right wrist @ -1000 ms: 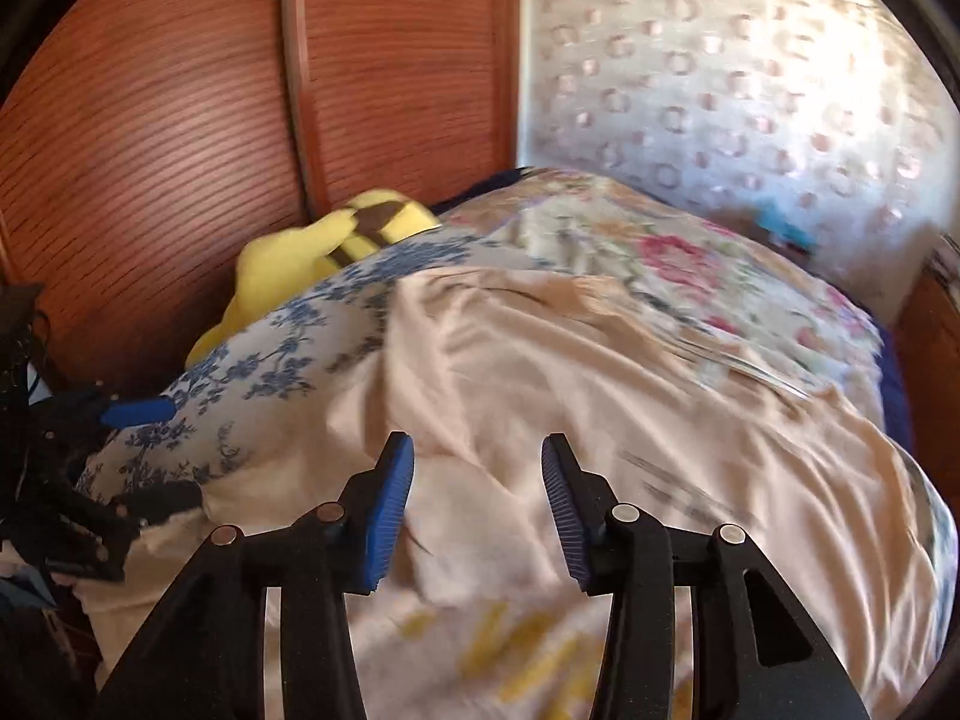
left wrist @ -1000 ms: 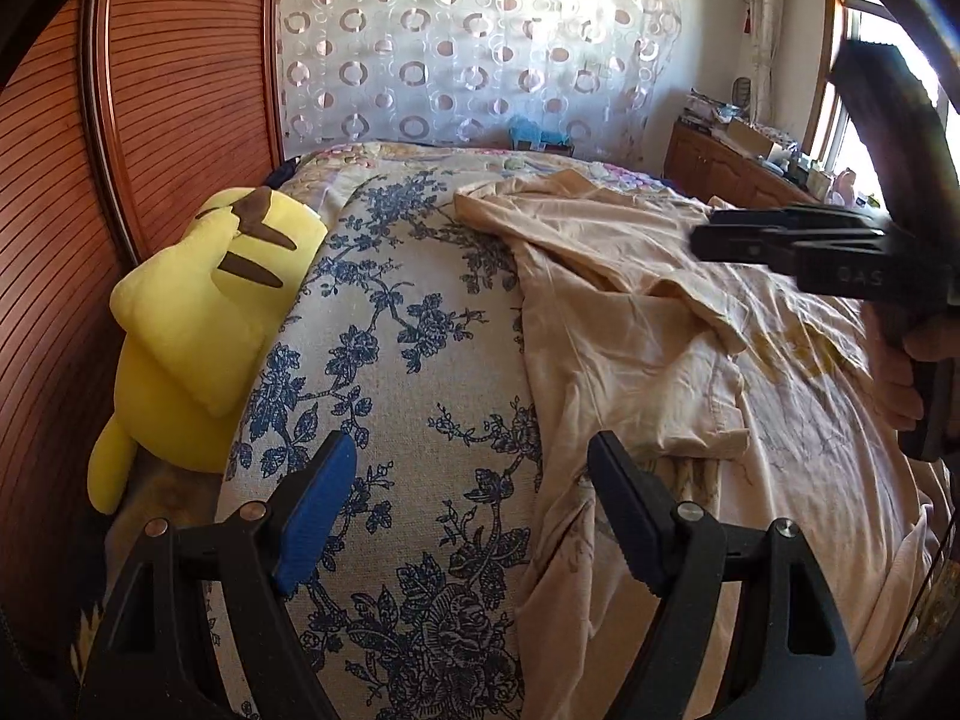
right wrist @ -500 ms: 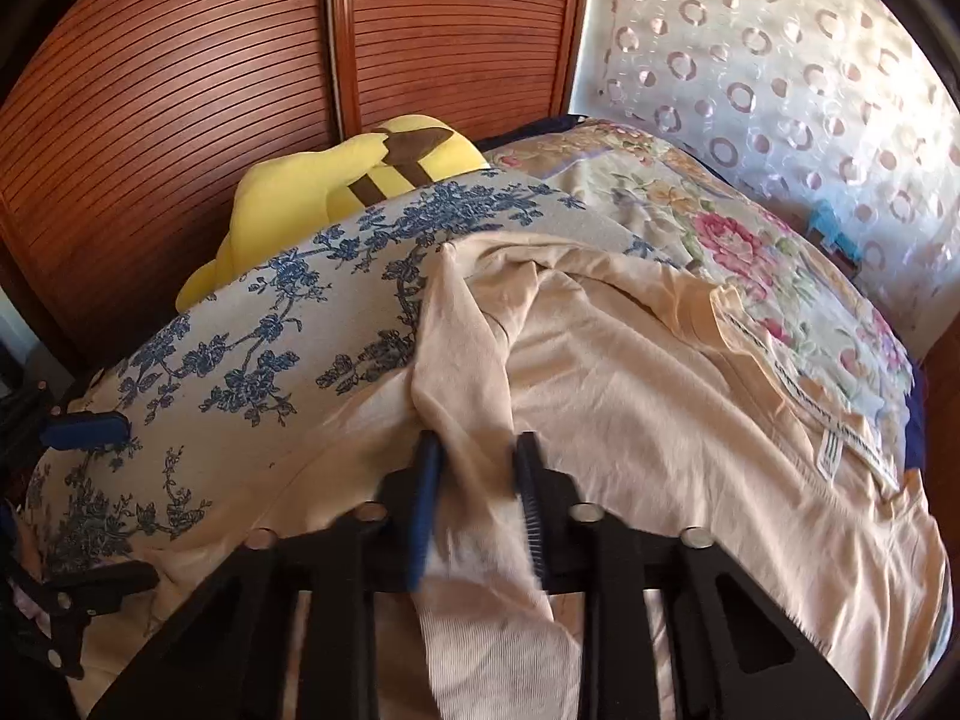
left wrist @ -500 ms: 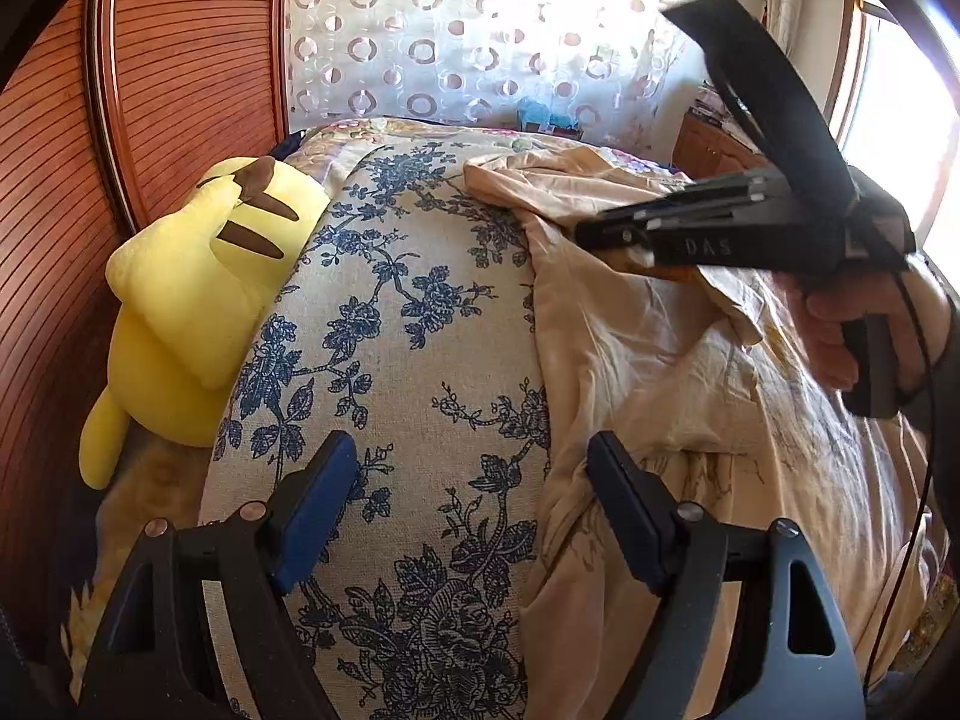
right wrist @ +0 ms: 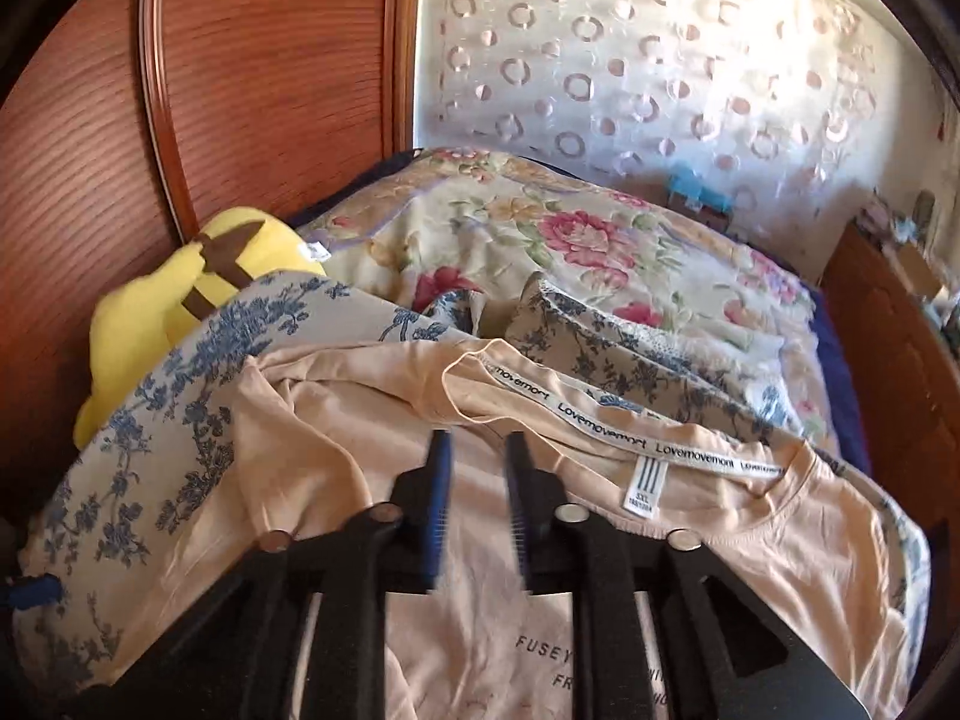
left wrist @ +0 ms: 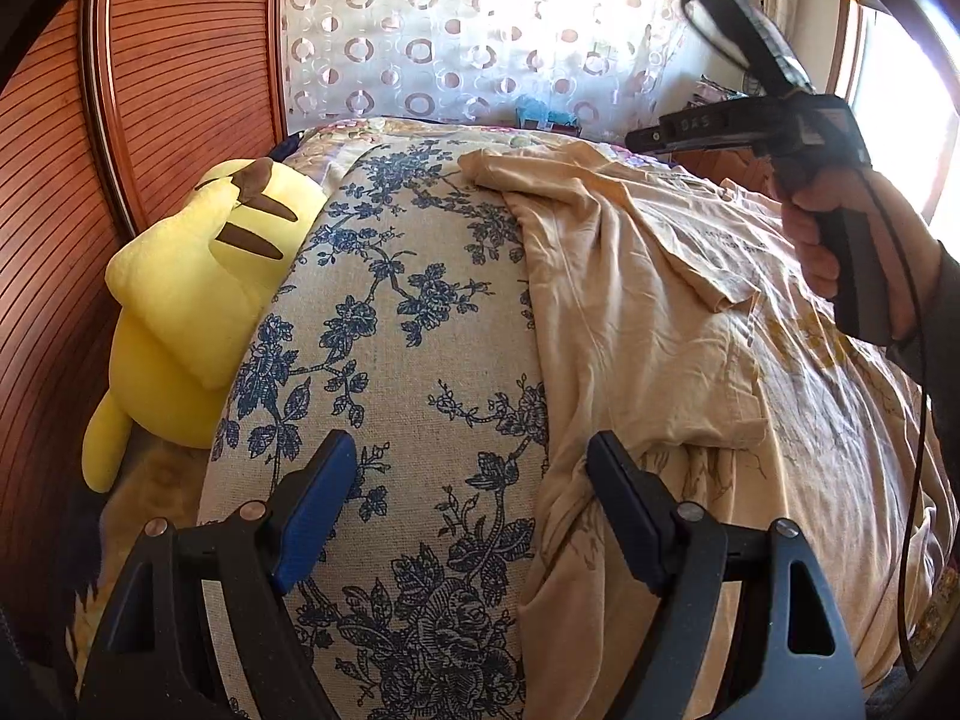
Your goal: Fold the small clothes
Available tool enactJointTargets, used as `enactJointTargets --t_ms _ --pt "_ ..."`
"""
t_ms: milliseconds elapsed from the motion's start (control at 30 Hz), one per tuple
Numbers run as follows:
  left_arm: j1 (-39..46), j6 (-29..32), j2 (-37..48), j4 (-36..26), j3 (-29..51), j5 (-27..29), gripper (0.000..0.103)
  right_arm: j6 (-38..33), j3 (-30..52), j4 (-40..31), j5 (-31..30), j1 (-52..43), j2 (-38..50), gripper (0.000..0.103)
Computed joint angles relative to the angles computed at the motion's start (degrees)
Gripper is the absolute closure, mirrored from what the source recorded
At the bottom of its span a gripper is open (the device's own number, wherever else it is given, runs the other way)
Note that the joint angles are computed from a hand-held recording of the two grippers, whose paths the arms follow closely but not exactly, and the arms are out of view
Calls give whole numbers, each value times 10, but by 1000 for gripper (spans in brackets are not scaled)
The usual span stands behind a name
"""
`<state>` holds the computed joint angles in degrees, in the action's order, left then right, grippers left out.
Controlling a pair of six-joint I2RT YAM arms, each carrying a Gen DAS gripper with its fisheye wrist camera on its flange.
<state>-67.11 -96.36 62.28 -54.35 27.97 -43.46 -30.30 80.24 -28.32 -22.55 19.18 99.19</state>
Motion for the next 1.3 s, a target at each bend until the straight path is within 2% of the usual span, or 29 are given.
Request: enactJointTargets --t_ms 100,133,300,367,500,600,667,767,800,933,967,1000,1033,1100,1300 --pt "5 6 -5 -2 -1 1 23 -36 33 -76 -70 -3 11 67" --pt "5 6 -6 -2 -1 1 23 -50 29 -87 -75 5 8 66" --pt "7 10 -7 0 -2 1 23 -50 0 -68 -53 46 1 66" --pt "7 11 -5 0 -1 2 23 -36 17 -56 -33 60 29 67" --pt "5 12 -4 0 -1 2 23 -33 51 -79 -18 58 64 67" --pt "5 13 -4 1 -1 2 23 -50 103 -138 -58 49 98 98" --pt "6 13 -4 1 -1 2 23 -59 123 -152 -74 43 107 101" --pt "5 12 -5 0 -1 2 23 -50 122 -132 -105 23 102 102" --pt "6 13 -5 0 -1 2 23 -33 110 -103 -93 20 95 102" --pt "5 14 -5 -2 0 3 23 47 96 -31 33 22 97 102" --pt "6 14 -4 -1 0 3 23 45 100 -31 32 18 102 102" --pt "6 15 -3 -1 1 3 23 36 111 -48 20 12 109 97" --pt "6 15 -3 -1 1 3 23 27 118 -61 12 8 115 87" --pt "5 14 -2 -1 1 3 23 13 95 -48 5 0 98 76" --pt "5 13 -2 -1 1 3 23 -87 -5 -70 -76 -41 9 62"
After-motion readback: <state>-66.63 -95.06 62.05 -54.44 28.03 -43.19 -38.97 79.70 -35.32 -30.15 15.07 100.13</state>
